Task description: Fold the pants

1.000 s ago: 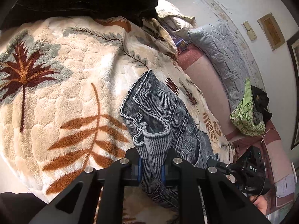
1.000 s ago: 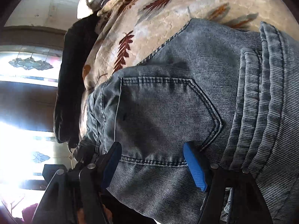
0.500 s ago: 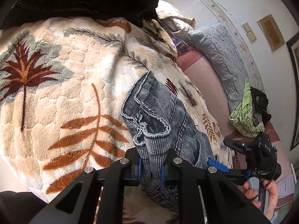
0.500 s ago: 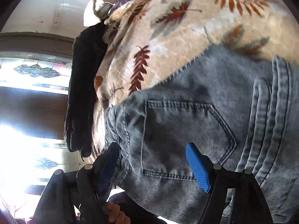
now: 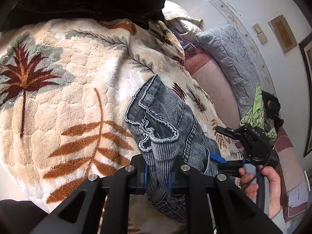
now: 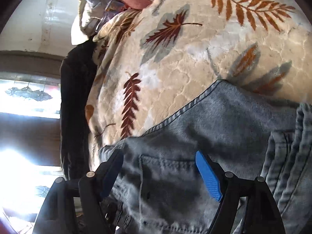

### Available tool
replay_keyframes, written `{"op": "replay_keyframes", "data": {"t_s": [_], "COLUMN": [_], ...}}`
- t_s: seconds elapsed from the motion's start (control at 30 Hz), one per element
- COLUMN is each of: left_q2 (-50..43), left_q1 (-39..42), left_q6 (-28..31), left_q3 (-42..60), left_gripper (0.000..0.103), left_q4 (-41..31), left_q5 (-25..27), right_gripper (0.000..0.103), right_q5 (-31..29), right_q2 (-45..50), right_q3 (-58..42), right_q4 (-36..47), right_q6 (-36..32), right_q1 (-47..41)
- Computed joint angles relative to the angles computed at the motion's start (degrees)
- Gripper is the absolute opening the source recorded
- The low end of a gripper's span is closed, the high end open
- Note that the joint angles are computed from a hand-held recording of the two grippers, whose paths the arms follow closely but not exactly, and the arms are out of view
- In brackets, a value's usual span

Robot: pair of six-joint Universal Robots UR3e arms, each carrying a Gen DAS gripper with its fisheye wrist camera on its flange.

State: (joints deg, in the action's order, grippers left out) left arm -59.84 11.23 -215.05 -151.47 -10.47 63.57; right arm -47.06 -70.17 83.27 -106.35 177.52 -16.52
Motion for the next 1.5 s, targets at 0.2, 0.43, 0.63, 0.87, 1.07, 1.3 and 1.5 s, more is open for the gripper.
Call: {"op": "replay_keyframes", "data": {"t_s": [0.2, 0.43, 0.63, 0.87, 1.07, 1.3, 1.5], "left_q2": [-0.64, -3.54, -5.11, -7.87, -9.61, -14.58, -25.69], "left_q1": [-0.09, -3.72, -5.78, -10.63, -17.96, -25.31, -36.91], "left_q6": [-0.25, -2.03, -3.25, -3.78, -3.05, -2.06, -2.60], "left_q3": [0.11, 1.58, 2.63, 5.89, 12.08, 23.44, 42.69], "left_gripper": [0.015, 0.015, 0.015, 0.015, 0.015, 0.012, 0.010], "left_q4": [0.26, 2.68, 3.81, 3.23, 0.13, -5.85, -14.18], "left_q5": [-0.04, 3.84, 6.16, 12.31, 20.98, 27.53, 37.15], "right_gripper": [0.079, 0.082, 0.082, 0.082, 0.083, 0.083, 0.083], "right_q5": [0.97, -2.96, 6.87, 1.24, 5.39, -2.90, -1.96], "right_q2": [0.40, 5.03, -10.71, -16.22, -31.70, -39.55, -32.89], "right_q3": [-2.07, -5.03, 5.39, 14.96, 17.79, 21.54, 18.37], "right_q4": [1.19, -2.77, 14.67, 17.49, 37.15, 56.68, 66.62], "right_q6": [-1.38, 0.42, -14.38, -19.73, -37.95, -64.52, -76.84], "right_q1": [-0.08, 1.04, -7.81, -6.86, -22.06, -52.53, -65.91]}}
